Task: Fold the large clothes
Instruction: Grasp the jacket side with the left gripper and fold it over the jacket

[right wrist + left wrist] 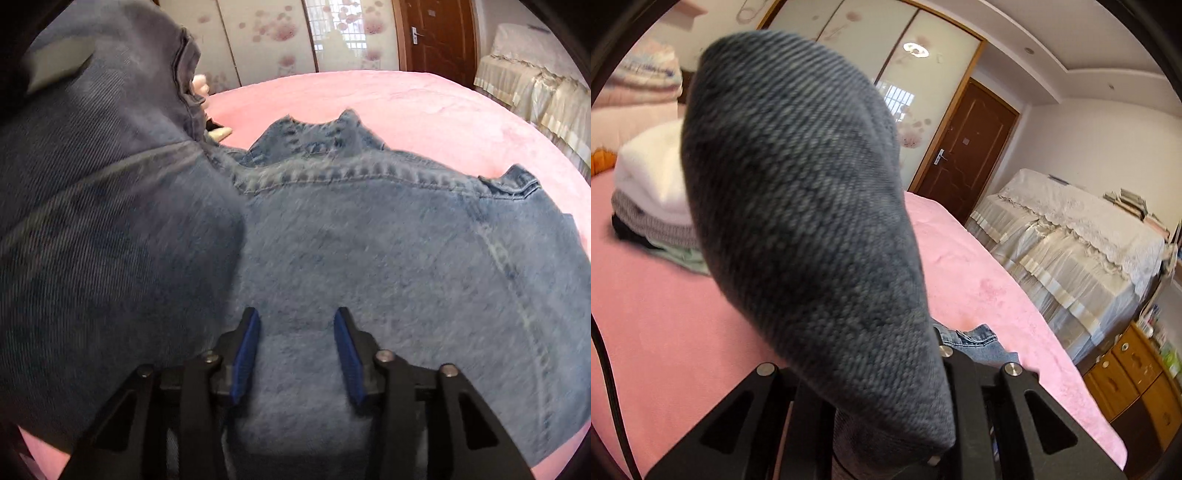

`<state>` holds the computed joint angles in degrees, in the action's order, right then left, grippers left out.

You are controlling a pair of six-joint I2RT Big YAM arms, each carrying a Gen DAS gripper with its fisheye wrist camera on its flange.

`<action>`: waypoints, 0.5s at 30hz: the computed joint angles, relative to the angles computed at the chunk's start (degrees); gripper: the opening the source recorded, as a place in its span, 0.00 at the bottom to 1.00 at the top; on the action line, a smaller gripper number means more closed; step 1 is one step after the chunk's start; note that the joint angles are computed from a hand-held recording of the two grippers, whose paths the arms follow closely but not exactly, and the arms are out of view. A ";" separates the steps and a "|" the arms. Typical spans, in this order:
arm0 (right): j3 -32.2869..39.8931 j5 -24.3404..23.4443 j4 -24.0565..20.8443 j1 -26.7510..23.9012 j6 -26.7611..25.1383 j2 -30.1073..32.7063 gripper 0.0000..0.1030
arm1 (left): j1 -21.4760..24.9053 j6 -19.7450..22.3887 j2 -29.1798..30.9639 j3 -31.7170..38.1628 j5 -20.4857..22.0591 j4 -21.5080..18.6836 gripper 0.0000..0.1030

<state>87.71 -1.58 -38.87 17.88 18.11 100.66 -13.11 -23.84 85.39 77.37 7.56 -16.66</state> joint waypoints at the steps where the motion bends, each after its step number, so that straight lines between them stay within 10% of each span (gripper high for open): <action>1: 1.07 -0.70 -0.22 -0.78 1.02 0.67 0.39 | -0.13 0.13 0.17 0.44 0.01 -0.52 0.13; 15: 3.74 -9.18 -5.08 -3.47 -1.17 2.14 0.27 | -3.12 6.07 2.58 5.29 -1.44 -7.38 0.13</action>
